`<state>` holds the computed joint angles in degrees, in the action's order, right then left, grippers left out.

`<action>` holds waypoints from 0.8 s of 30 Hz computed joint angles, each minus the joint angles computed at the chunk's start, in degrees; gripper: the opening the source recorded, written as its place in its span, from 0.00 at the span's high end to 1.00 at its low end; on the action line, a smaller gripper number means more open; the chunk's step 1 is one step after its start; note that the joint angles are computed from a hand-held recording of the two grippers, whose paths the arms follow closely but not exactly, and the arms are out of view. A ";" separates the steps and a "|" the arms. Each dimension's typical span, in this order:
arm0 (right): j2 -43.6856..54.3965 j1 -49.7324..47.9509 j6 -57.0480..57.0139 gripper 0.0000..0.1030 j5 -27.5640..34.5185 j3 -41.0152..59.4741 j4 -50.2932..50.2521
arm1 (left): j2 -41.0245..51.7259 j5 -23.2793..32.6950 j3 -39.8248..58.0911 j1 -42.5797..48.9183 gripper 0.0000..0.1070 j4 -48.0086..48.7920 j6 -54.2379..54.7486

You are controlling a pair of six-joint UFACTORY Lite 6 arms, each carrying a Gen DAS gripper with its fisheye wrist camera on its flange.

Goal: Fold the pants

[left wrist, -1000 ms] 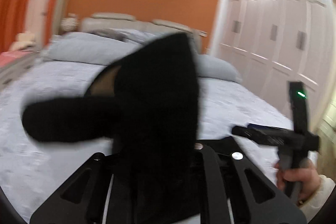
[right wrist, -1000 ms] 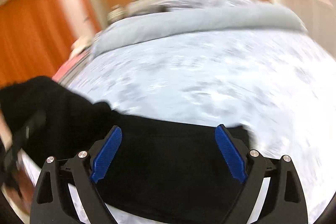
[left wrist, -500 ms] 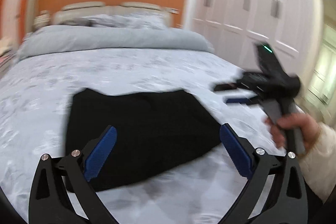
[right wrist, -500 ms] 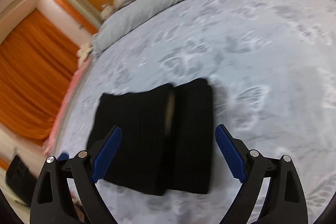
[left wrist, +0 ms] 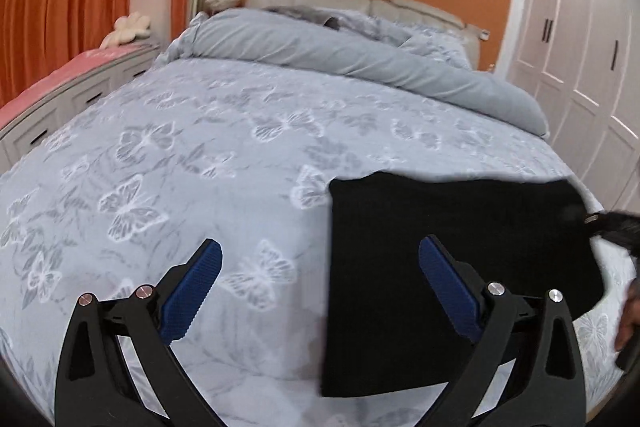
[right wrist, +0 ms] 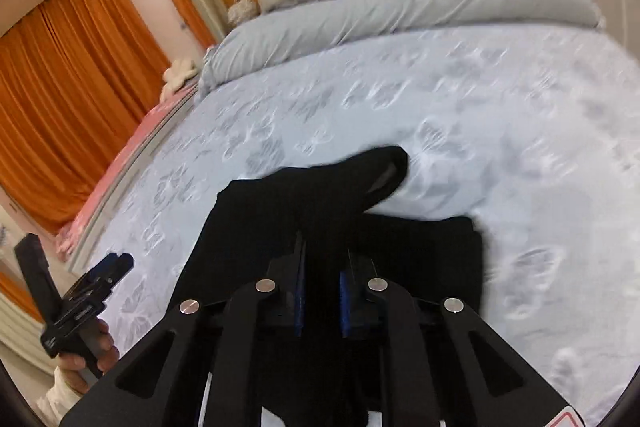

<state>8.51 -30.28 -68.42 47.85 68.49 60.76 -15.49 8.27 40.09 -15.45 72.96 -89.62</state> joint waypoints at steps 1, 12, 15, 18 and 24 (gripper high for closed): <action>0.07 -0.79 -0.09 0.89 -1.91 -0.38 -1.16 | 0.58 -0.25 0.28 0.06 0.09 -3.03 3.15; -8.36 -6.34 -10.07 0.62 -1.01 -10.48 3.07 | 6.01 9.00 1.27 -10.37 0.09 10.74 -9.06; 1.27 1.11 -0.33 0.68 -9.18 -9.83 -10.17 | 8.32 10.40 2.81 -12.99 0.09 10.02 -8.69; 0.30 0.42 3.15 0.68 -10.04 -8.69 -11.90 | 10.63 11.99 4.40 -14.89 0.09 8.18 -7.00; -8.15 1.66 -1.18 0.41 -10.89 -16.69 -12.52 | 12.58 12.39 5.64 -15.33 0.09 6.77 -5.68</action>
